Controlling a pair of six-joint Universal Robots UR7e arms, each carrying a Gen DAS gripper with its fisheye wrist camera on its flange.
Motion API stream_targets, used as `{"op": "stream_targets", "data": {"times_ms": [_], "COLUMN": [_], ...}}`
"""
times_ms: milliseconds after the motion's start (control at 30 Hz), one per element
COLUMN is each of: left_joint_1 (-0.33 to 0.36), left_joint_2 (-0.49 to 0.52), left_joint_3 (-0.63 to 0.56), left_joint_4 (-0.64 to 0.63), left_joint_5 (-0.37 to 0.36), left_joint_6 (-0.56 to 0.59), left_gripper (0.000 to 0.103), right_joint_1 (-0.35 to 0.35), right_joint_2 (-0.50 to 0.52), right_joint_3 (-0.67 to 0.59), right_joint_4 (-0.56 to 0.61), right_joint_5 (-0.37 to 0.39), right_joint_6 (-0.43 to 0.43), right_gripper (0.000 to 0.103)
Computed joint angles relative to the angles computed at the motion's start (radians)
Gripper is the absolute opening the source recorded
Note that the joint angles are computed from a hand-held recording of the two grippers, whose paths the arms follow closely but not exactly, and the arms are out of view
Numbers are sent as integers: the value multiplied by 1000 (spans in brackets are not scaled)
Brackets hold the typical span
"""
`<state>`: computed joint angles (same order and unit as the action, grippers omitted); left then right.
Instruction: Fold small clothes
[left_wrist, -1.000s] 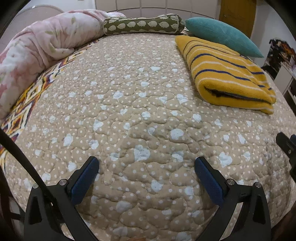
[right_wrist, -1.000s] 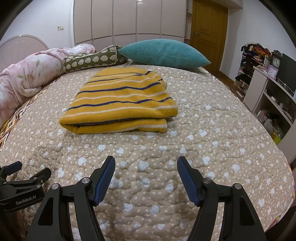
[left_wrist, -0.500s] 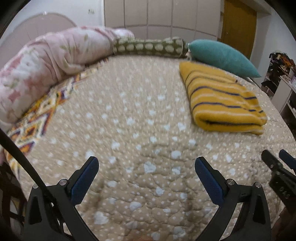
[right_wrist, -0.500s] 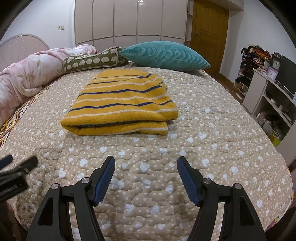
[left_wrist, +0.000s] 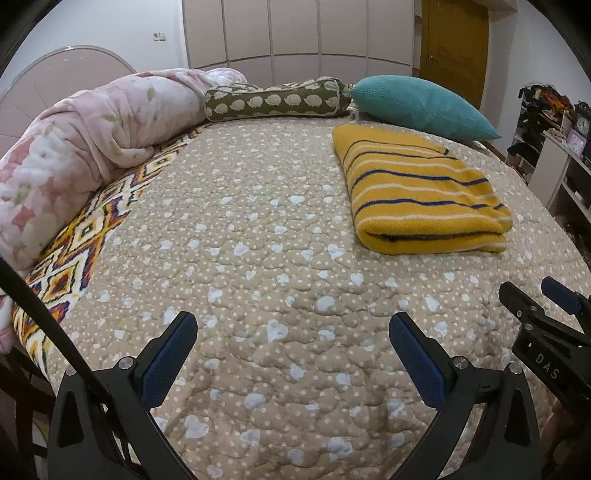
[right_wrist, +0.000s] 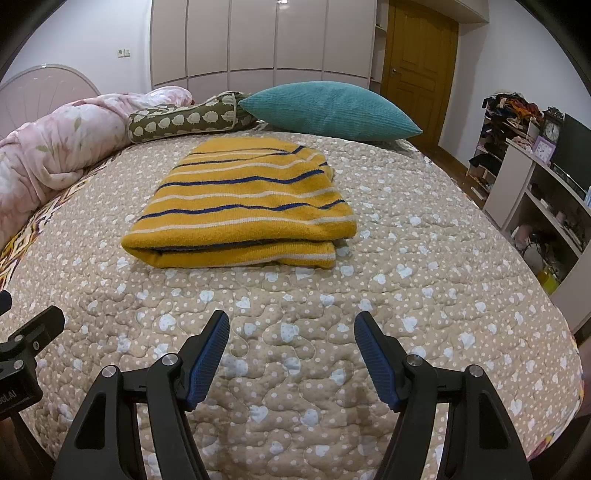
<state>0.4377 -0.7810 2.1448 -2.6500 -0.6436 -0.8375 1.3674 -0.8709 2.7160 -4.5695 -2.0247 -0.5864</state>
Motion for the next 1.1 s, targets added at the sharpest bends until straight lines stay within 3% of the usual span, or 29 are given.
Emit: {"op": "stream_targets", "data": {"times_ms": [1100], "left_joint_1": [30], "left_joint_2": [5], "left_joint_3": [-19], "left_joint_4": [46], "left_joint_5": [-41], "left_joint_6": [-11], "left_gripper": [103], "right_joint_1": [-8], "right_joint_2": [-5], "right_joint_3": [-17], "right_joint_4": [35], "right_joint_5": [-4], "right_joint_6": [-26], "right_gripper": [77]}}
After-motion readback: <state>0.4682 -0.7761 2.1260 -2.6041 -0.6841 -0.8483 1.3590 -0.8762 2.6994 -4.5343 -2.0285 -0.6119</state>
